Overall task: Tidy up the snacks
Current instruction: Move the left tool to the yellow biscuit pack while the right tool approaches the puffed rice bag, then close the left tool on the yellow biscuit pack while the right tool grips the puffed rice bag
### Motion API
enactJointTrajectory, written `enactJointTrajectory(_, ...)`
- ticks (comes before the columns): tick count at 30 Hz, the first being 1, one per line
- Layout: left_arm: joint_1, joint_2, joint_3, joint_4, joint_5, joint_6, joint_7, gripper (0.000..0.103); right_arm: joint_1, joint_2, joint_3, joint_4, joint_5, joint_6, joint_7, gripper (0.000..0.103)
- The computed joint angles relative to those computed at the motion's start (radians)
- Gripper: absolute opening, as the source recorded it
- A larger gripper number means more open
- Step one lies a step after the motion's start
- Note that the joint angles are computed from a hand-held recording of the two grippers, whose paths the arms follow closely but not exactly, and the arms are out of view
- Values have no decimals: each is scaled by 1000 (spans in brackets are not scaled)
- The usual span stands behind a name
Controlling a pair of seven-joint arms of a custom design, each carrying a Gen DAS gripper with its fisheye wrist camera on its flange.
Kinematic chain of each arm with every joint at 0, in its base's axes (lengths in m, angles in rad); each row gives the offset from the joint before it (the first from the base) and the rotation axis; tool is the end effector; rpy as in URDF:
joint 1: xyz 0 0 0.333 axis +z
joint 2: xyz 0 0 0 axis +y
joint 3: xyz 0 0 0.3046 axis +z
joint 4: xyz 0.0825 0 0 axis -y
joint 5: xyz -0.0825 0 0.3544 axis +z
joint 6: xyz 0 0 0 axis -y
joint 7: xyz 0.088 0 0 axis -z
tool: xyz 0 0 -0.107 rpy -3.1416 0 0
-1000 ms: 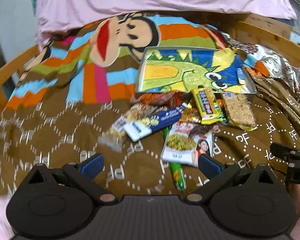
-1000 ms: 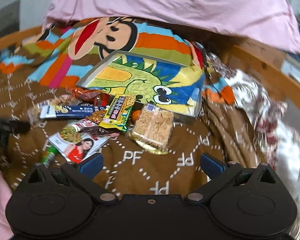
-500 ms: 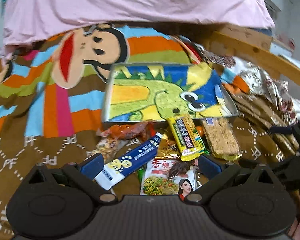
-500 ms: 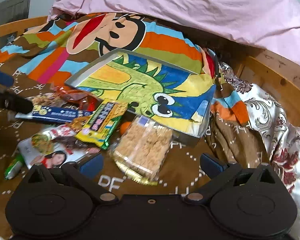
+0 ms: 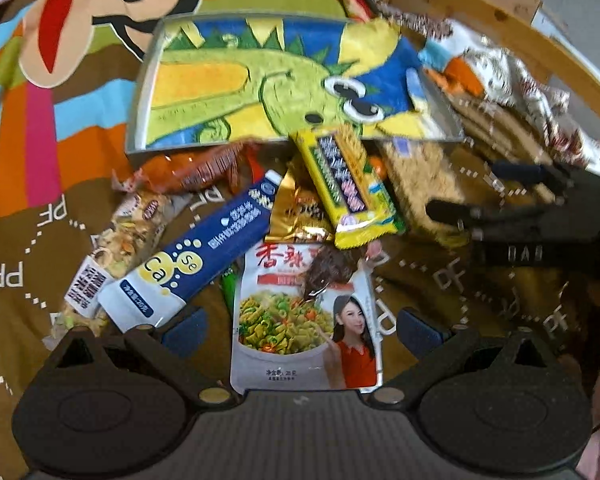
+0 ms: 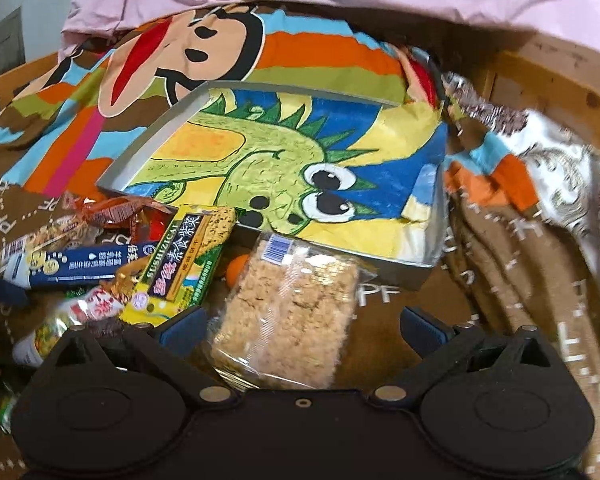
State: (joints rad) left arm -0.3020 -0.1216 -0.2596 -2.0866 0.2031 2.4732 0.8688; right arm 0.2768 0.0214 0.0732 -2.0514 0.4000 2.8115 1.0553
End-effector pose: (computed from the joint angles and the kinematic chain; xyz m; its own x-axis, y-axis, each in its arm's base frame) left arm 0.4486 -0.2891 0.5324 -0.0287 -0.9906 0.1338 -0.8689 -0.0414 -0.4933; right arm 0.5464 0.1790 0.5143 0.5096 -0.8604 0.0011 -0.6162 -0.3659 -0.6974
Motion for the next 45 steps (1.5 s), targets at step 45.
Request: enactJointTrajectory(45, -9, 270, 44, 170, 446, 246, -410, 101, -3, 19, -11, 29, -252, -106, 266, 80)
